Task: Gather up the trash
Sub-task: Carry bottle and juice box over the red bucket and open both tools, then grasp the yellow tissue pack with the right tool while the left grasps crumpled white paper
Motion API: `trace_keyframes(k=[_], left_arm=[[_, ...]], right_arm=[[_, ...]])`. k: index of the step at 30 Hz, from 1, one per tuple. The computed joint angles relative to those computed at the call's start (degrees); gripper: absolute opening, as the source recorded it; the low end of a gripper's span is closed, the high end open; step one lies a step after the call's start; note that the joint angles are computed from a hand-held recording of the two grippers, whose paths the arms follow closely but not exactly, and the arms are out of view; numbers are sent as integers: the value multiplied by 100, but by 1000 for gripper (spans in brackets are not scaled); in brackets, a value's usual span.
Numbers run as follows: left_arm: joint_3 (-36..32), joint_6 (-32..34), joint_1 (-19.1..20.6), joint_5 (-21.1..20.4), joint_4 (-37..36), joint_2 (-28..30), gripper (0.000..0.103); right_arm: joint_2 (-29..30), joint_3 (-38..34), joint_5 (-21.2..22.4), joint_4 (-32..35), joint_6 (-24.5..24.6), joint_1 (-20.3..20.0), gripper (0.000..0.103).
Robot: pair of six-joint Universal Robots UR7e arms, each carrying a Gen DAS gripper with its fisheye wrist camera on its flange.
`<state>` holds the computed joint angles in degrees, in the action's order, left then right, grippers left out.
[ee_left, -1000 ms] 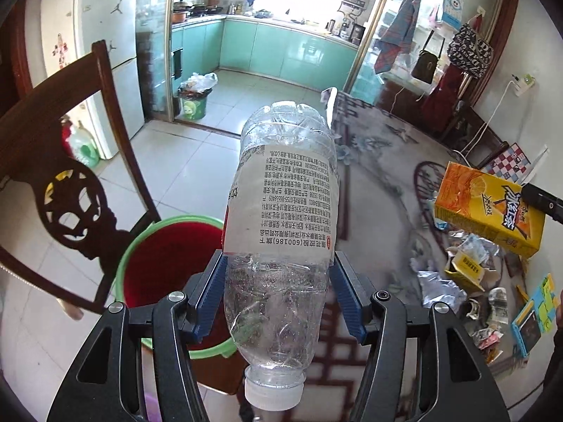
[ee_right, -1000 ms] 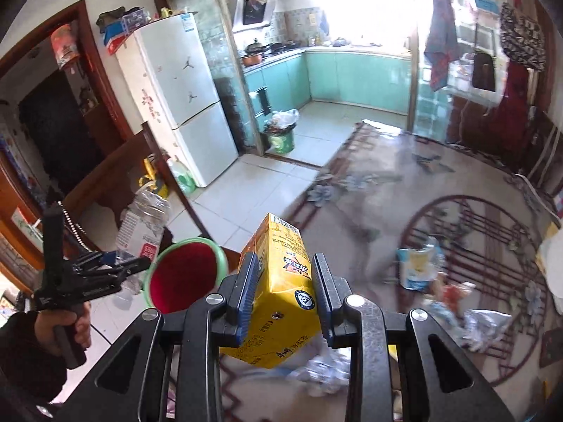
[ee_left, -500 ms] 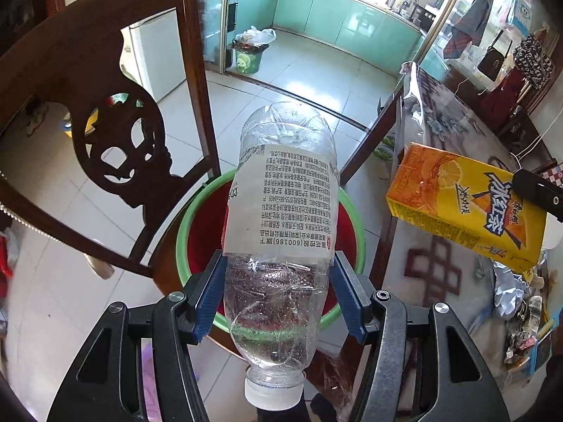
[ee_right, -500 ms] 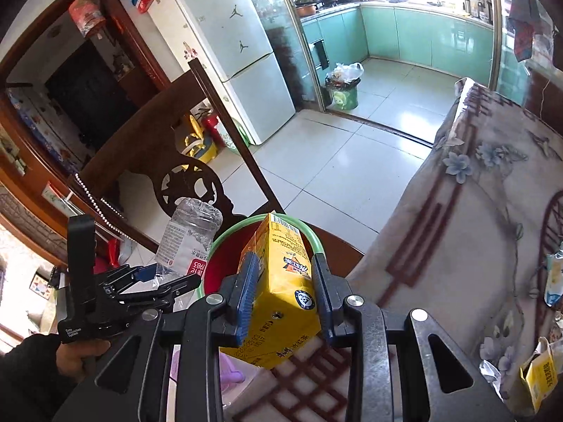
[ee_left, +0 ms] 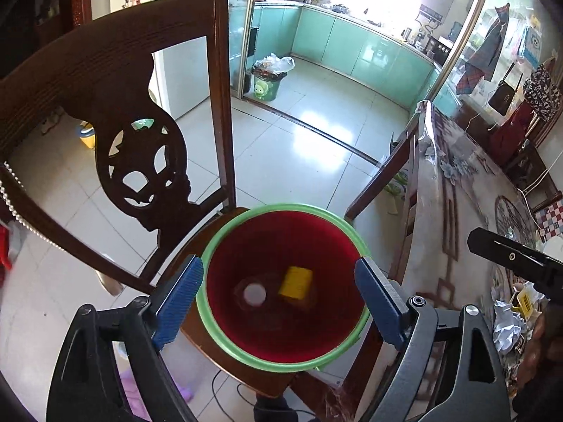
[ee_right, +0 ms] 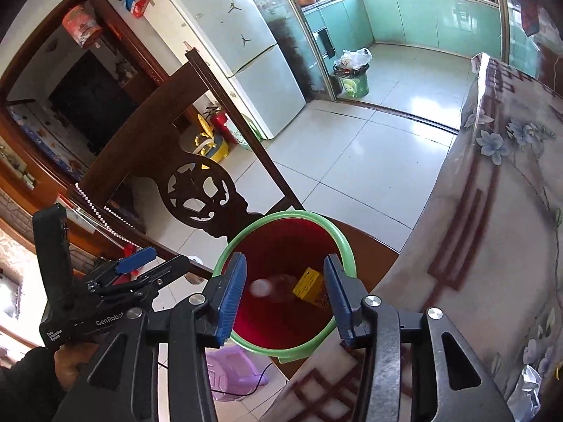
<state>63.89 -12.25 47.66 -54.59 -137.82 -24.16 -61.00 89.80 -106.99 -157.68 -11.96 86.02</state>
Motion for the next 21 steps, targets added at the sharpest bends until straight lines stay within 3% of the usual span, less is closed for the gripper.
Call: trace_keyframes(k=[5, 10, 14, 19, 21], left_arm=[[-7, 258, -117, -210, -195, 47, 88], [-71, 399, -299, -703, -312, 148, 88], [-198, 675, -494, -1086, -353, 329, 90], [-410, 758, -767, -1504, -293, 591, 94], [-453, 750, -910, -1583, -302, 685, 96]], right_arm=[[-366, 377, -32, -333, 133, 28, 49], [-958, 911, -490, -690, 145, 120, 51], [-1693, 1586, -1101, -1070, -22, 160, 62], [-2589, 2231, -1978, -1201, -17, 32, 64], [-2973, 2450, -2109, -1157, -37, -159, 65]])
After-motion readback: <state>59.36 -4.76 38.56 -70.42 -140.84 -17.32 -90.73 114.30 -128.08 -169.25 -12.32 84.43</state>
